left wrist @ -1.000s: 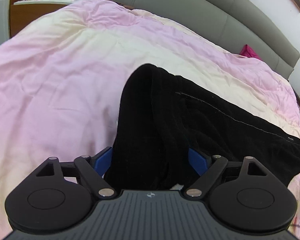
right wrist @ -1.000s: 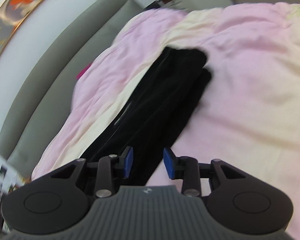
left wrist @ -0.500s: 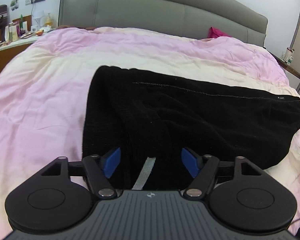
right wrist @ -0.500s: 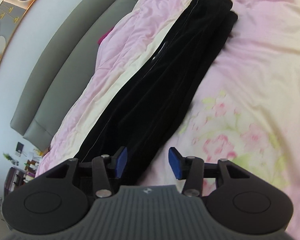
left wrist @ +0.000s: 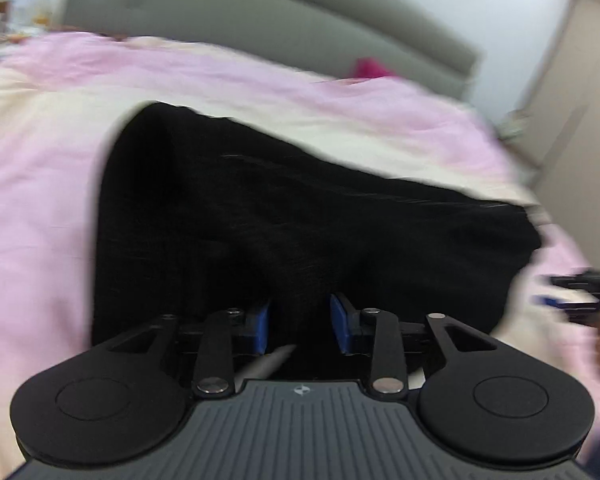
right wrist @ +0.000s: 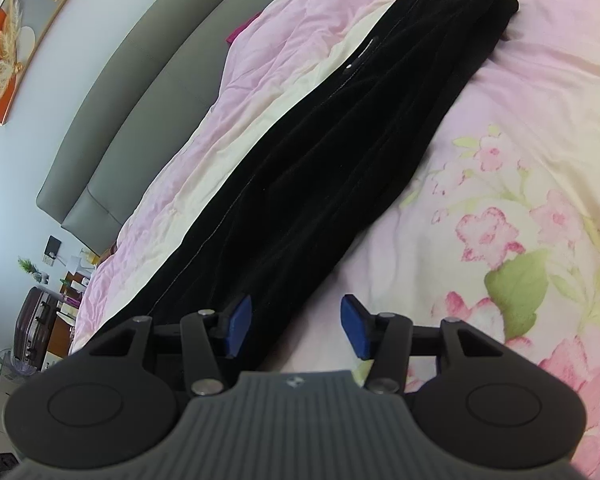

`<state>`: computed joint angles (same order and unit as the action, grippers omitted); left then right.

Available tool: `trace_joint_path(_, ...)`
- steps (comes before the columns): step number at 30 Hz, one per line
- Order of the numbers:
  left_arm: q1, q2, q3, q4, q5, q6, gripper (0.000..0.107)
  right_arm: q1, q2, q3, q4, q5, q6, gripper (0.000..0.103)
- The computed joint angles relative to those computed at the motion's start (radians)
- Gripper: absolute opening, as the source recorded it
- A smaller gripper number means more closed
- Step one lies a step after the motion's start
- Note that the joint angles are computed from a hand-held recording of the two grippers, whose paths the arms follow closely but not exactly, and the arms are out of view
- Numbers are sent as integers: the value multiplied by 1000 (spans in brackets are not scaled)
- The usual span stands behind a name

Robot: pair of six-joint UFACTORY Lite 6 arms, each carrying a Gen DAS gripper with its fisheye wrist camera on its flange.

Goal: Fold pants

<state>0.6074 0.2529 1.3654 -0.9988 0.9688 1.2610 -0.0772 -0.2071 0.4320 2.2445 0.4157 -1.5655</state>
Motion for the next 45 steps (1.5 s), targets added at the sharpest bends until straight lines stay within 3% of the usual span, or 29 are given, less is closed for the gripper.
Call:
trace_joint_path(2,16,51,24,-55,-18,-55,43,10,-2,0,-4,-4,-9,48)
trace_joint_path(3,23,93,67,-51,36,-88,36,14,-4,-1,-7,-6,-11,48)
trace_joint_path(5,10,188,200,50,196,-138,32,18,-4,-1,-14,-5,-7,48)
trace_joint_path(6,-5,180,211,90,219,-118,20,19,0,0,-16,-3,-7,48)
trace_joint_path(9,12,167,263,123,318,-129,17,24,17,7,-9,-11,-12,48)
trace_joint_path(15,223,263,489,-34,531,-325,18,7,2,-1,-29,-20,27,48)
trace_joint_path(17,222,254,487,19,502,-333,18,-7,-2,-4,-40,-9,46,48)
trace_joint_path(22,67,251,325,317,207,-471,21,-23,5,-7,-71,-1,74,48)
trace_joint_path(25,50,213,296,291,153,-527,31,-30,16,2,-110,0,114,48)
trace_joint_path(27,59,166,260,271,144,-540,45,-53,13,0,-119,17,131,53)
trace_joint_path(29,79,82,174,271,109,-512,45,-98,12,-8,-106,45,129,60)
trace_joint_path(31,91,2,107,292,63,-505,47,-173,40,-4,-83,96,121,60)
trace_joint_path(33,91,-93,34,356,-30,-595,70,-256,92,9,-46,156,91,60)
trace_joint_path(35,124,-174,-59,294,-23,-580,72,-329,169,41,-12,203,54,60)
trace_joint_path(38,166,-212,-158,177,134,-487,72,-414,294,116,41,270,13,60)
trace_joint_path(40,132,-251,-263,108,153,-483,77,-445,367,174,101,298,-30,63)
trace_joint_path(42,67,-259,-350,25,94,-519,79,-471,439,237,160,311,-67,68)
trace_joint_path(45,-46,-231,-431,-108,-94,-564,85,-499,556,345,237,315,-83,72)
